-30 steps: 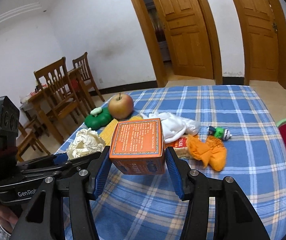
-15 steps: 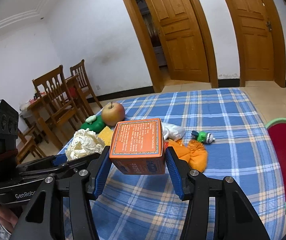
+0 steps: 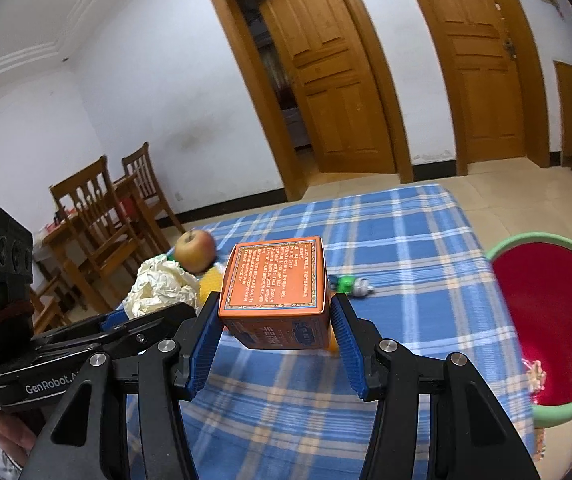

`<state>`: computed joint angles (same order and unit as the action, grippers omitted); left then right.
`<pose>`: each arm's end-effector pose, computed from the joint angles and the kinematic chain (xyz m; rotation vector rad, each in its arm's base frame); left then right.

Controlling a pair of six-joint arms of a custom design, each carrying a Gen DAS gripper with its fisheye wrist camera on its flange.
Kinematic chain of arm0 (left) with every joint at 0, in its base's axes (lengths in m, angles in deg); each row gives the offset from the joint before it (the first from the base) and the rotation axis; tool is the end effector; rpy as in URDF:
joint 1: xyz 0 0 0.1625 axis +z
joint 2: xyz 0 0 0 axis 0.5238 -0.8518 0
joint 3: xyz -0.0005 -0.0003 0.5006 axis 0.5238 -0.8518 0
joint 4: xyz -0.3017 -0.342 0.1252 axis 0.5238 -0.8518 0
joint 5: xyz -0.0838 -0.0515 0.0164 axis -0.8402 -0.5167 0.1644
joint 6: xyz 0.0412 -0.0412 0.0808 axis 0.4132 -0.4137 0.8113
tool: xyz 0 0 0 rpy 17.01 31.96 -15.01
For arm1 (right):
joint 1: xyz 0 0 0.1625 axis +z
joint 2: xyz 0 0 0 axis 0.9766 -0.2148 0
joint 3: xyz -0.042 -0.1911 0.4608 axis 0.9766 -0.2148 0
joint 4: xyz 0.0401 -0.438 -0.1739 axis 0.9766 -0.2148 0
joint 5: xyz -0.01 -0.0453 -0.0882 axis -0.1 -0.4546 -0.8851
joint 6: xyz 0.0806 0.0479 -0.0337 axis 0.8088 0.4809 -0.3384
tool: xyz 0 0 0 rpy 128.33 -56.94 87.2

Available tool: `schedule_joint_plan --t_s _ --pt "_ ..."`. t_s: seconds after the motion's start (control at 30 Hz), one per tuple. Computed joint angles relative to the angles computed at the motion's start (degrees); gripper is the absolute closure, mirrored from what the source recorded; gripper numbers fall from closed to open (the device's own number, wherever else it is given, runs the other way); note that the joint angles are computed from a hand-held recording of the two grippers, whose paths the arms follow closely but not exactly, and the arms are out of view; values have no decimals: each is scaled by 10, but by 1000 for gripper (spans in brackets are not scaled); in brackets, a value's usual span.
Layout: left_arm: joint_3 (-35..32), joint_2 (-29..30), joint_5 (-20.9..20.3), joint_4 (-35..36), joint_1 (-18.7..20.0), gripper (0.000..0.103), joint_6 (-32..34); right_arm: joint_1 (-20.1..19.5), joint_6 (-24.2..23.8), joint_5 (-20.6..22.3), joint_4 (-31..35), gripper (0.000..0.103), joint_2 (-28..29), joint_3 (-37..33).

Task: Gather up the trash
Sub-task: 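Carry the paper ball and orange box over the basin and open both tools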

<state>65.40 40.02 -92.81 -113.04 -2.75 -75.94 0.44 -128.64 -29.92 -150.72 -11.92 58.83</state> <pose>-0.2832 -0.3983 0.0631 0.3941 2.4610 -1.1594 0.0713 -0.4183 0.2225 0.9307 -2.6294 1.0840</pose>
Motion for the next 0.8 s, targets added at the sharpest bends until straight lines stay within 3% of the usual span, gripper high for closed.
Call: schedule_joint_plan --t_s 0.37,0.8 --pt "-59 49 -35 4 6 47 43 -67 11 20 10 48 -40 -6" --pt "-127 113 -82 0 -2 47 88 -161 33 80 36 48 -125 1"
